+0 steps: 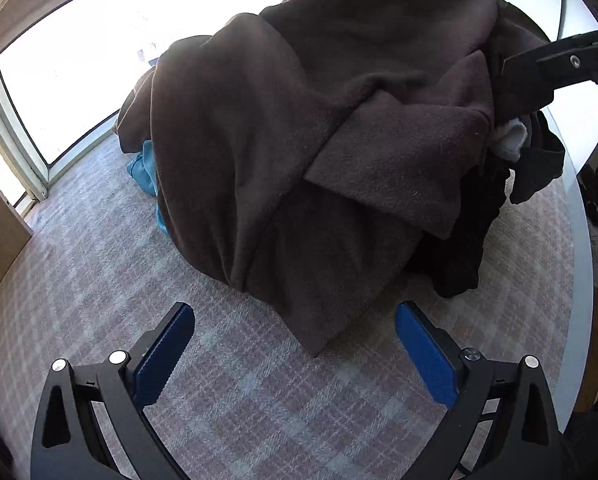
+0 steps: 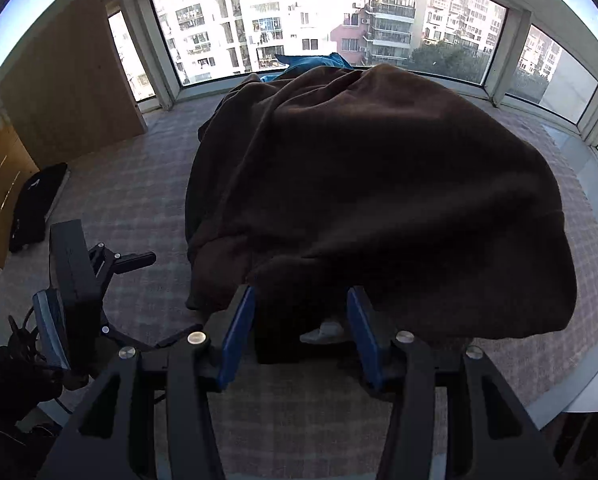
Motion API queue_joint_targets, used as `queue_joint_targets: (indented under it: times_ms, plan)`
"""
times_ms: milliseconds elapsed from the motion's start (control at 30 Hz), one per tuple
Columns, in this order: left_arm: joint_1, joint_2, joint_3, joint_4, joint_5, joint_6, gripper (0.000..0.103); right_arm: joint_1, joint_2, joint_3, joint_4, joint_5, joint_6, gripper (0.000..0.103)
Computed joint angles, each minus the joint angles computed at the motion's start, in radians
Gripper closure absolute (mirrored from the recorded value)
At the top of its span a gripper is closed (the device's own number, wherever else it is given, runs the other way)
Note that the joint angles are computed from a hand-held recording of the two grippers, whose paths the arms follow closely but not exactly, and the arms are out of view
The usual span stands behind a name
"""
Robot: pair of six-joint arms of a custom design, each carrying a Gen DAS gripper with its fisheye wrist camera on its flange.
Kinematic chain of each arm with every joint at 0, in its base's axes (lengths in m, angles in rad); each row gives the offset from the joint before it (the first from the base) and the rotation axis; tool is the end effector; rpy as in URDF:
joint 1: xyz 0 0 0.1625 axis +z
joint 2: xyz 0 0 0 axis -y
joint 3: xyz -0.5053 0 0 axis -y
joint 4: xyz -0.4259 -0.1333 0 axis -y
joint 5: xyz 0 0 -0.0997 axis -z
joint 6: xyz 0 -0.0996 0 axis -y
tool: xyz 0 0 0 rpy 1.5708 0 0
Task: Fold clothes
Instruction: 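Grasp the brown fleece jacket with the left gripper while the right gripper grasps it too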
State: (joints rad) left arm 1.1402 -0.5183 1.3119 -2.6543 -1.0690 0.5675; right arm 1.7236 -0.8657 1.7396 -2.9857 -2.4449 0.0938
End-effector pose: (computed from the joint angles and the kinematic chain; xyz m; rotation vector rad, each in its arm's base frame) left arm -0.1935 -0.8554 0.0540 1.1605 2.3326 -0.3335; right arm 0.1657 -0.7022 0.2173 -0.2235 -2.2422 0.7434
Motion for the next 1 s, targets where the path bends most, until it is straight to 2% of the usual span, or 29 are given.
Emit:
queue_joint_targets:
  times_ms: [33,100,167,200,233,267,367,567,633,733,900,1000]
  plan:
    - [-0.001,0.011,-0.015,0.004,0.009,-0.005,0.015,-0.01,0.009,-0.014,0.034,0.008,0.021,0.055]
    - [0.004,0.029,-0.065,0.079,-0.003,-0.047,0.065,-0.025,0.028,-0.042,0.045,0.021,0.035,0.055]
    - [0.022,0.036,-0.132,0.209,-0.08,-0.131,0.085,-0.033,0.047,-0.068,0.032,0.02,0.018,0.055]
    - [0.029,0.031,-0.146,0.227,-0.112,-0.159,0.089,-0.035,0.056,-0.078,0.018,0.018,0.005,0.057]
    - [0.034,0.019,-0.142,0.218,-0.142,-0.163,0.092,-0.029,0.065,-0.07,-0.037,0.022,-0.029,0.072]
    - [0.039,0.006,-0.138,0.209,-0.172,-0.168,0.095,-0.027,0.073,-0.061,-0.089,0.015,-0.069,0.096]
    - [0.039,-0.047,-0.095,0.136,-0.213,-0.142,0.096,-0.025,0.06,-0.031,-0.209,0.059,-0.138,0.097]
    - [-0.003,-0.183,-0.032,-0.019,-0.294,-0.094,0.096,0.059,0.064,-0.016,-0.495,0.031,-0.346,0.097]
    - [-0.027,-0.237,-0.01,-0.082,-0.314,-0.043,0.096,0.106,0.069,-0.038,-0.569,0.011,-0.435,0.097]
    - [-0.071,-0.315,0.003,-0.108,-0.334,0.008,0.096,0.182,0.079,-0.091,-0.665,-0.024,-0.586,0.097]
    - [-0.137,-0.418,-0.002,-0.112,-0.325,0.06,0.096,0.295,0.107,-0.216,-0.733,-0.038,-0.779,0.097]
    - [-0.17,-0.497,0.029,-0.108,-0.311,0.091,0.096,0.353,0.118,-0.257,-0.747,-0.035,-0.852,0.097]
